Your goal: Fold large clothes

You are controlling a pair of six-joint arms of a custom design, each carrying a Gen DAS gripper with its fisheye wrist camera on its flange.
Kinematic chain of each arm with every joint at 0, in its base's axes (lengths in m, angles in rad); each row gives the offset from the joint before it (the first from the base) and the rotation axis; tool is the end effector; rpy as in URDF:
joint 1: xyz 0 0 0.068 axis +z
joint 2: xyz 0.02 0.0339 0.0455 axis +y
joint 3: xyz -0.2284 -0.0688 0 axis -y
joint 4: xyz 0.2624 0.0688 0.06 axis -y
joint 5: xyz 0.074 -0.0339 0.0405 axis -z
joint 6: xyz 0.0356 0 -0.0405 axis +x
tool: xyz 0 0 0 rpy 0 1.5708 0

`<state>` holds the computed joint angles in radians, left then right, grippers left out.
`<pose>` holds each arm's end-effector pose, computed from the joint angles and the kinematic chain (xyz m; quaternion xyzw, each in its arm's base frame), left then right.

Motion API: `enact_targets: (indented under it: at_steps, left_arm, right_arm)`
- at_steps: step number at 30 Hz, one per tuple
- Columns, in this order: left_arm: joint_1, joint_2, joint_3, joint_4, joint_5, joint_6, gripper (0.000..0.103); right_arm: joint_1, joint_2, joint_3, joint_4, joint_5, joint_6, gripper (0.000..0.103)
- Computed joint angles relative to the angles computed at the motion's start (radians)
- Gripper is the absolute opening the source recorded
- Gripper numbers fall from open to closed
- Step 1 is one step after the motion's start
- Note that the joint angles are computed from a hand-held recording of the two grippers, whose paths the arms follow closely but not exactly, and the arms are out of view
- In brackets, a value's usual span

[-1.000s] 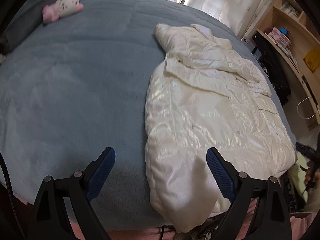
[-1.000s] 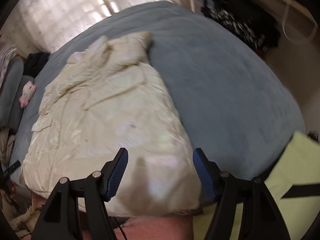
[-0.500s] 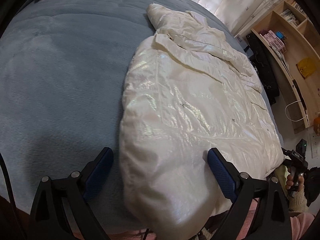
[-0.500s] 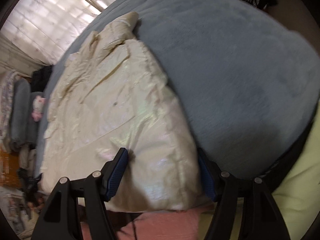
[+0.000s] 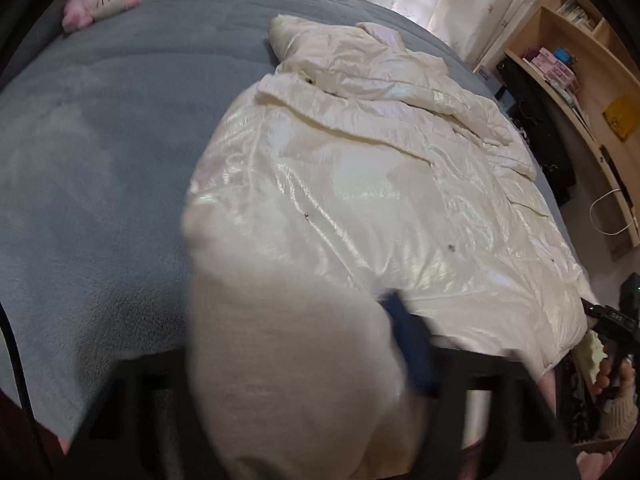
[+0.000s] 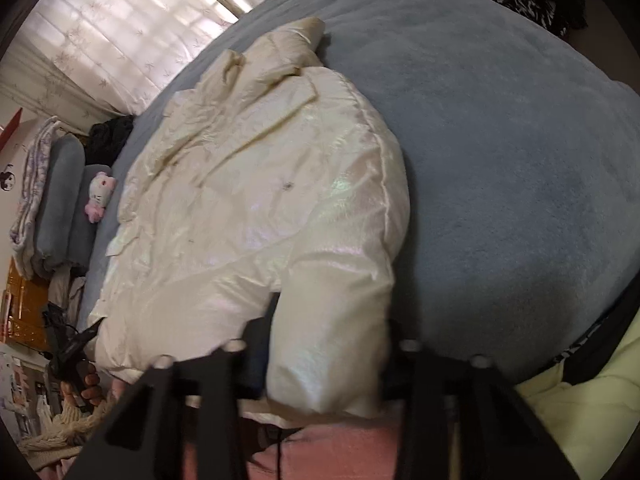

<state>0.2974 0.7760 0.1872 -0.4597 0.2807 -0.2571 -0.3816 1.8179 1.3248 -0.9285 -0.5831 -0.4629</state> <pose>0.1583 0.0382 0.0839 -0.2271 0.9300 -0.1300 0.2583 0.3329 -0.1125 0.1610 -0.0602 0.9535 0.2322 0.1826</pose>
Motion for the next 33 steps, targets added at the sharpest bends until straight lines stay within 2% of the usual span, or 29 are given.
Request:
enact_targets:
  at_steps: [1, 4, 7, 10, 14, 16, 18, 22, 25, 27, 31, 33]
  left_arm:
    - [-0.017, -0.029, 0.008, -0.027, -0.023, -0.021, 0.030]
    - [-0.054, -0.144, 0.023, -0.129, -0.076, -0.067, 0.018]
    - [-0.128, -0.265, 0.052, -0.254, -0.157, -0.127, 0.014]
    - [-0.167, -0.389, 0.097, -0.393, -0.179, -0.171, 0.013]
    - [-0.188, -0.520, 0.195, -0.563, -0.164, -0.182, 0.013]
    - [-0.183, -0.538, 0.253, -0.613, -0.144, -0.172, 0.013]
    - [-0.135, -0.529, 0.314, -0.640, -0.084, -0.144, 0.013]
    - [0.045, -0.408, 0.406, -0.595, 0.093, -0.078, 0.013]
    - [0.161, -0.249, 0.464, -0.498, 0.185, -0.056, 0.013]
    - [0.217, -0.103, 0.511, -0.395, 0.243, -0.083, 0.013]
    - [0.221, 0.182, 0.628, -0.180, 0.238, -0.184, 0.013]
    - [0.197, 0.336, 0.698, -0.081, 0.207, -0.229, 0.015]
  right_arm:
    - [0.010, -0.030, -0.018, 0.017, 0.011, 0.007, 0.025]
    - [0.026, -0.109, -0.054, 0.043, 0.018, 0.024, 0.021]
    - [0.017, -0.160, -0.051, 0.033, -0.019, 0.036, 0.019]
    - [-0.012, -0.205, -0.025, -0.012, -0.092, 0.040, 0.019]
    - [-0.056, -0.248, 0.008, -0.075, -0.175, 0.025, 0.019]
    - [-0.083, -0.263, 0.030, -0.116, -0.224, 0.012, 0.019]
    - [-0.095, -0.271, 0.049, -0.135, -0.265, 0.024, 0.019]
    - [-0.110, -0.246, 0.118, -0.143, -0.327, 0.086, 0.019]
    - [-0.088, -0.197, 0.175, -0.078, -0.345, 0.227, 0.019]
    - [-0.066, -0.155, 0.221, -0.025, -0.355, 0.342, 0.019]
    - [0.025, -0.072, 0.313, 0.154, -0.293, 0.546, 0.019]
    - [0.086, 0.016, 0.419, 0.212, -0.246, 0.627, 0.019]
